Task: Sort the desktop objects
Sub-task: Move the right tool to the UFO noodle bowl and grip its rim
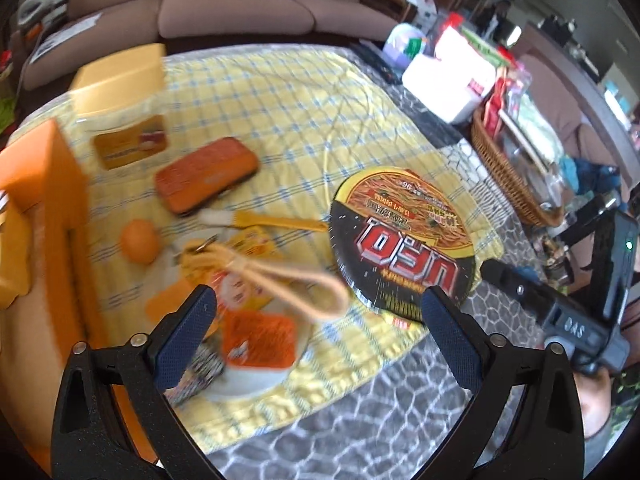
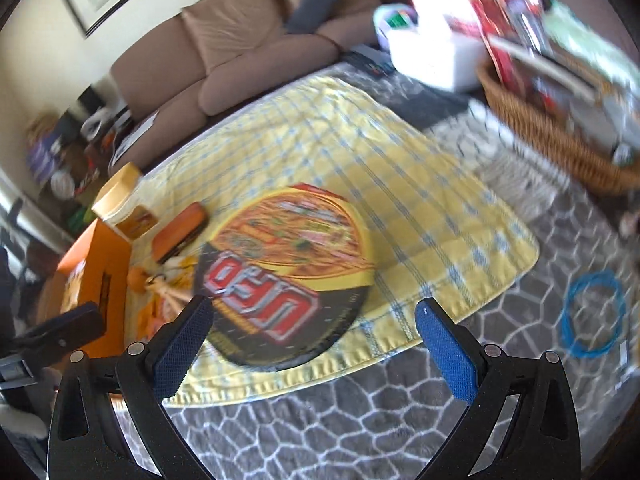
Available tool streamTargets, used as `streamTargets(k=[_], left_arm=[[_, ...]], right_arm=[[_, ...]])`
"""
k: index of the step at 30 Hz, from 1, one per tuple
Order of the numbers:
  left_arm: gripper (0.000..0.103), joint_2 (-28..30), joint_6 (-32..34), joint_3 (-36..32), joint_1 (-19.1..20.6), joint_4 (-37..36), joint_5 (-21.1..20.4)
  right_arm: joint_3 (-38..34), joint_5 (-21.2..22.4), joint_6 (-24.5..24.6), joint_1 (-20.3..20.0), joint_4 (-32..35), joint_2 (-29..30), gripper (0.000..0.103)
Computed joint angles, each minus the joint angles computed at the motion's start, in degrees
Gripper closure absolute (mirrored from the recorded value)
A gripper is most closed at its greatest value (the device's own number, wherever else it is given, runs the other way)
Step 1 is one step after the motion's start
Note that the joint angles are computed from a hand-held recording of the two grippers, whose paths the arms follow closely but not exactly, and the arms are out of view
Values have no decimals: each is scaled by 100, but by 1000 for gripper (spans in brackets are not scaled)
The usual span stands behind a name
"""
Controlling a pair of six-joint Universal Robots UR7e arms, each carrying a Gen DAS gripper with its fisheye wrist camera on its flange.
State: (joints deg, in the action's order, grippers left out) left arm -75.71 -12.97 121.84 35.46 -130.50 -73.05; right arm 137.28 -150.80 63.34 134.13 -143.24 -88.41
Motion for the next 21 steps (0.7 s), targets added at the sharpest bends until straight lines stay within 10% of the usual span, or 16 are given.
streamTargets(k=[9, 21], left_arm=[[44, 932, 213, -254, 224, -416, -107], [59, 1100, 323, -217, 335, -699, -751]], right_arm=[[810, 496, -1276, -614, -2533, 131, 55], [923, 650, -1854, -702, -3342, 185, 68]])
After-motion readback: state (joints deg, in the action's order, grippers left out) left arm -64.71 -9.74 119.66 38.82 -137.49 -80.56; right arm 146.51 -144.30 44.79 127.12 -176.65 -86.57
